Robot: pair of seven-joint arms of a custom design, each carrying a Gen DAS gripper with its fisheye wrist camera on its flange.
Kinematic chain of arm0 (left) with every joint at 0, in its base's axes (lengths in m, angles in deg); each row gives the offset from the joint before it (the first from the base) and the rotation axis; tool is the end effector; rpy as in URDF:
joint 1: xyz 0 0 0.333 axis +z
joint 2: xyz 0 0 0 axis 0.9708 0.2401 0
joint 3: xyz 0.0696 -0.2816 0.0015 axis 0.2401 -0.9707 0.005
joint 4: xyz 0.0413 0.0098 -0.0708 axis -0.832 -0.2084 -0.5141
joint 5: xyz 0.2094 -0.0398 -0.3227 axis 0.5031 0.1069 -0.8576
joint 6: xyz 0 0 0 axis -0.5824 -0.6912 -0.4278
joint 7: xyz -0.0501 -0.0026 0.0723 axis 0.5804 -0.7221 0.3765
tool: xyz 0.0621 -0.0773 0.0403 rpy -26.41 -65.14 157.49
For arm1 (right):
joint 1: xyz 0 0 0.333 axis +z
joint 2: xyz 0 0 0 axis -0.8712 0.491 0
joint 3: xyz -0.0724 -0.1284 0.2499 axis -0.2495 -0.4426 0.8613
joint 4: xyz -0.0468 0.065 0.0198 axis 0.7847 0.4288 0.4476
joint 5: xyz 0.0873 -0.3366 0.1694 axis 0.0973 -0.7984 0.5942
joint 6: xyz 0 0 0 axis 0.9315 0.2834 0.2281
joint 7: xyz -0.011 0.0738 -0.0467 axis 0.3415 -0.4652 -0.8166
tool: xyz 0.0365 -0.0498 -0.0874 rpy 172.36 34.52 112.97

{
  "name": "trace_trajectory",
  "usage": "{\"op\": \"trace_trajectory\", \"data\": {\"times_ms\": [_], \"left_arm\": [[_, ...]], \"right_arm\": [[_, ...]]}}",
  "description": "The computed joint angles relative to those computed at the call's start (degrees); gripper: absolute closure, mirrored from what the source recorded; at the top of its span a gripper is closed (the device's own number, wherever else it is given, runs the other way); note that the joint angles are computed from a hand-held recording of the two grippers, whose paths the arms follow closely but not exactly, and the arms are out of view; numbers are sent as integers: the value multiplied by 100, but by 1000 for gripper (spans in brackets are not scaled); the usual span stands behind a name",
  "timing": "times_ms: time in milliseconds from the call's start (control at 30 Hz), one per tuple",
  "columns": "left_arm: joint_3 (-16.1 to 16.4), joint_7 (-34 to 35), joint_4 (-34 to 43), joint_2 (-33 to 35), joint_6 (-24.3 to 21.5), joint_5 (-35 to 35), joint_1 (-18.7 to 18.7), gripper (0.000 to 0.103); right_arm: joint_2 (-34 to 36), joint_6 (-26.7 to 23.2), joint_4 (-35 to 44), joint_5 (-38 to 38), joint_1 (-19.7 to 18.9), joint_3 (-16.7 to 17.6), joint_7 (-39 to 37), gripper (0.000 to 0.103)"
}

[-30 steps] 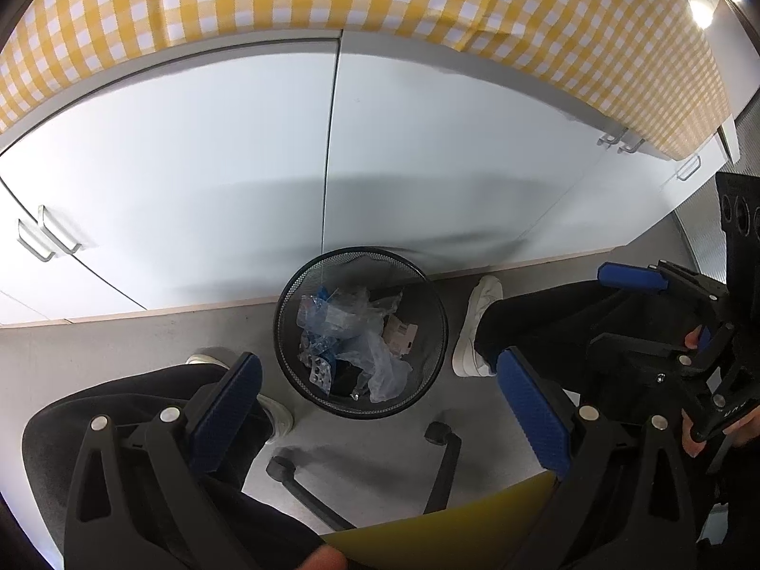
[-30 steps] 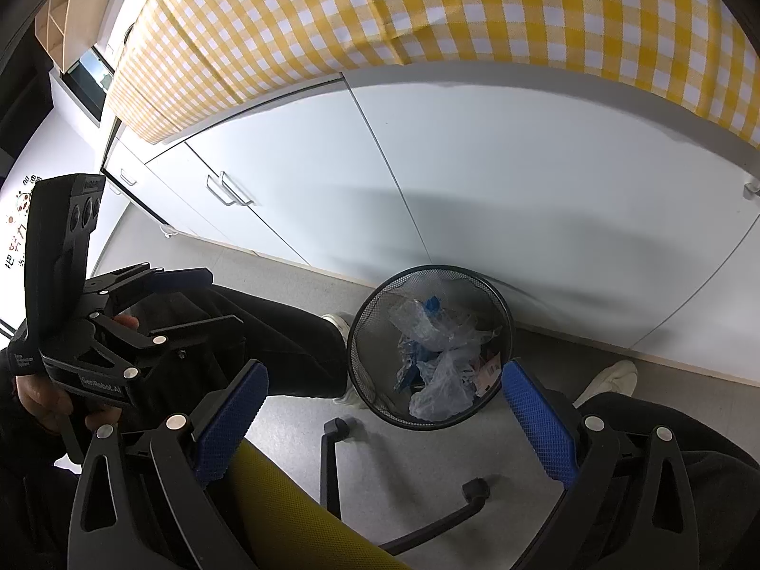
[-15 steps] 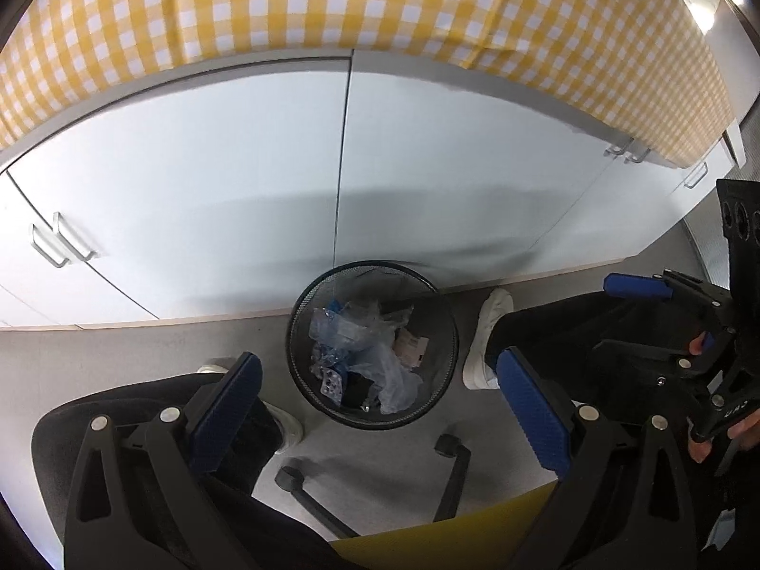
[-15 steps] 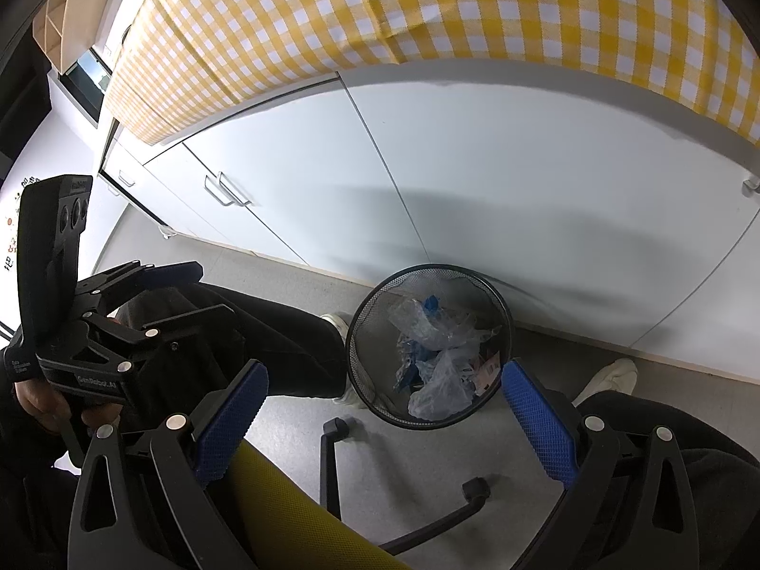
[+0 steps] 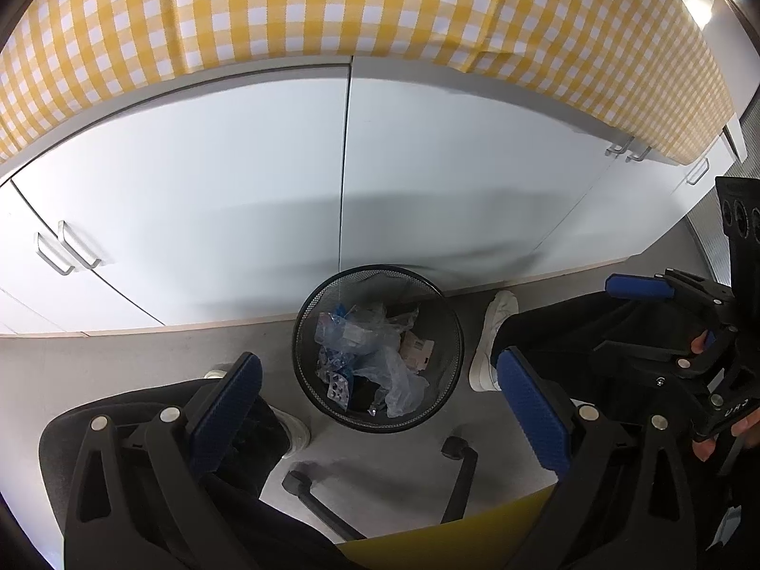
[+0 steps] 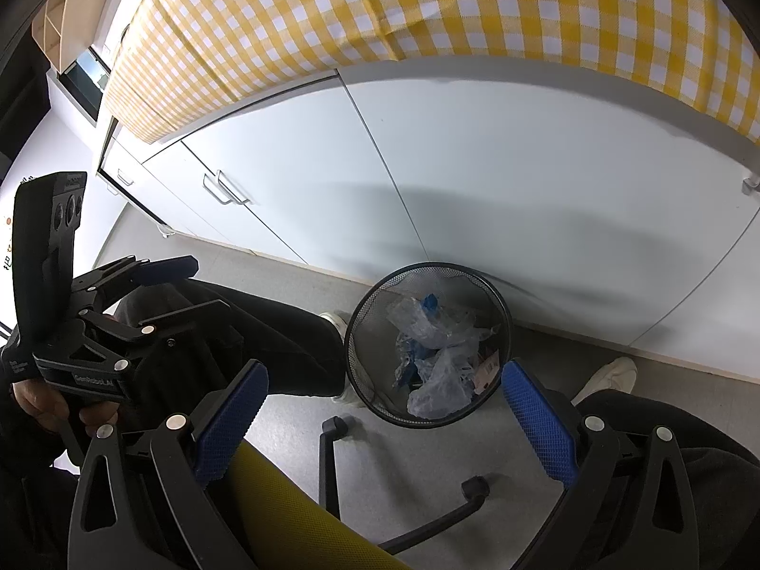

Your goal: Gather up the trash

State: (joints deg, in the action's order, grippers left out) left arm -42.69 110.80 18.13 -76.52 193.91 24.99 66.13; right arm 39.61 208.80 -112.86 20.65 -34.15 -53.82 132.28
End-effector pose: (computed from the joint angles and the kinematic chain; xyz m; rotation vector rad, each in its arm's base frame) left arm 0.5969 -0.2271 0.6615 -1.5740 2.4648 -0.6916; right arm 0.5285 0.3547 0.6565 -1.8419 1.7480 -0.0760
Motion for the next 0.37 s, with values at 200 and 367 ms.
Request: {"op": "trace_trajectory", "data": {"times_ms": [200,367], "left_arm": [[4,-79,158,128,-193,-24,7,4],[18,-103,135,123,-179,112,-21,4]], "right_arm": [[22,-18,26,-29,19,0,49,3],[32,-22,38,-39,31,3,60,3]]}}
